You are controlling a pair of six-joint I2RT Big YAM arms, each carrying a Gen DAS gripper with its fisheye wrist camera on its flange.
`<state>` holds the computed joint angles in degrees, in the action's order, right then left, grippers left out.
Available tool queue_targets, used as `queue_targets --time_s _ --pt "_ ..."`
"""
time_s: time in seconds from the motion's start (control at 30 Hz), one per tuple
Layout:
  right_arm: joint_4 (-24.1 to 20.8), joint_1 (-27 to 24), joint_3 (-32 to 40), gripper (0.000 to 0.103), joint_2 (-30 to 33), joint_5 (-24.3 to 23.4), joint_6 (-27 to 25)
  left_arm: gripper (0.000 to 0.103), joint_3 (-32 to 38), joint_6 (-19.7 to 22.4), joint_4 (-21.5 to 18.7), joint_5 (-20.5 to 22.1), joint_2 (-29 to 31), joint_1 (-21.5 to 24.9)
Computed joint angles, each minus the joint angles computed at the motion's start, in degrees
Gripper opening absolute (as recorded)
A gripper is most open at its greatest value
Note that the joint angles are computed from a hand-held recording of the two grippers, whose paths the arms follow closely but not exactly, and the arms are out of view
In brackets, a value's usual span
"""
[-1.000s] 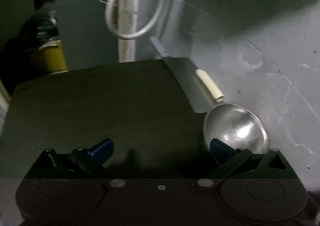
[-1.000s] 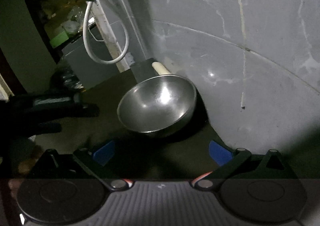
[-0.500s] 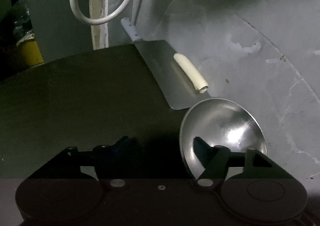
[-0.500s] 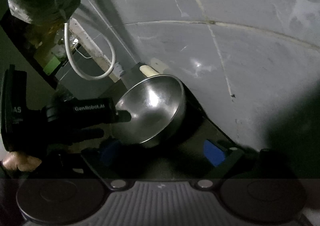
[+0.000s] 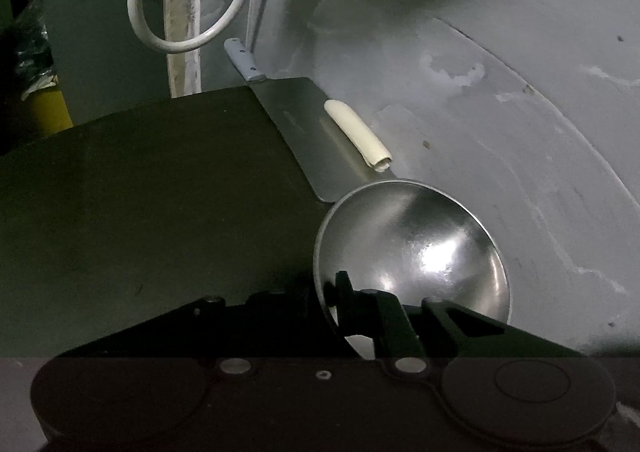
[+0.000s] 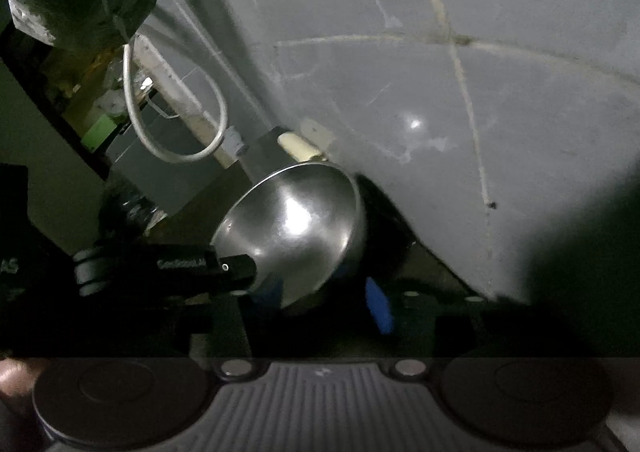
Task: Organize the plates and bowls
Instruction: 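Close the left gripper on the rim of the steel pot, then carry the steel pot over the plate stack, lower it in, open left gripper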
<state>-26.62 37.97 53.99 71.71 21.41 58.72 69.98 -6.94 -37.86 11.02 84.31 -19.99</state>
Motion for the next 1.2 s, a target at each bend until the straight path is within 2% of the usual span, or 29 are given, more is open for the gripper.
queue_targets --time_s 0.13,0.43,0.57,0.67,0.8,0.97,1.1,1.2 --pt "0.52 0.13 -0.33 0.033 -0.46 -1.06 -0.37 0.014 -2.55 -0.03 1.35 -0.88 -2.48 0.28" --pt "0.58 6.09 -0.15 0.031 -5.29 5.05 -4.13 0.015 -8.19 0.61 2.03 -0.71 -13.3 2.16" --pt "-2.32 11.05 0.71 0.031 -7.28 9.09 -3.79 0.016 -11.08 1.57 0.61 1.24 -19.32 3.97" --pt "-6.22 16.0 1.83 0.031 -8.44 12.7 -2.09 0.016 -13.87 3.03 -1.72 3.56 -24.67 5.88" --pt "-13.16 24.0 4.13 0.031 -8.69 17.43 3.04 0.017 -18.47 5.38 -7.65 7.51 -33.46 9.63" --pt "-21.91 34.31 7.13 0.031 -6.62 20.94 13.77 0.019 -22.51 11.55 -19.04 13.19 -43.27 17.25" --pt "-27.54 41.49 9.93 0.031 -3.77 22.45 21.59 0.019 -24.39 20.33 -29.63 18.64 -48.82 26.77" --pt "-30.64 45.77 11.36 0.031 -2.03 22.14 26.19 0.021 -25.07 30.05 -39.42 21.76 -51.24 35.18"
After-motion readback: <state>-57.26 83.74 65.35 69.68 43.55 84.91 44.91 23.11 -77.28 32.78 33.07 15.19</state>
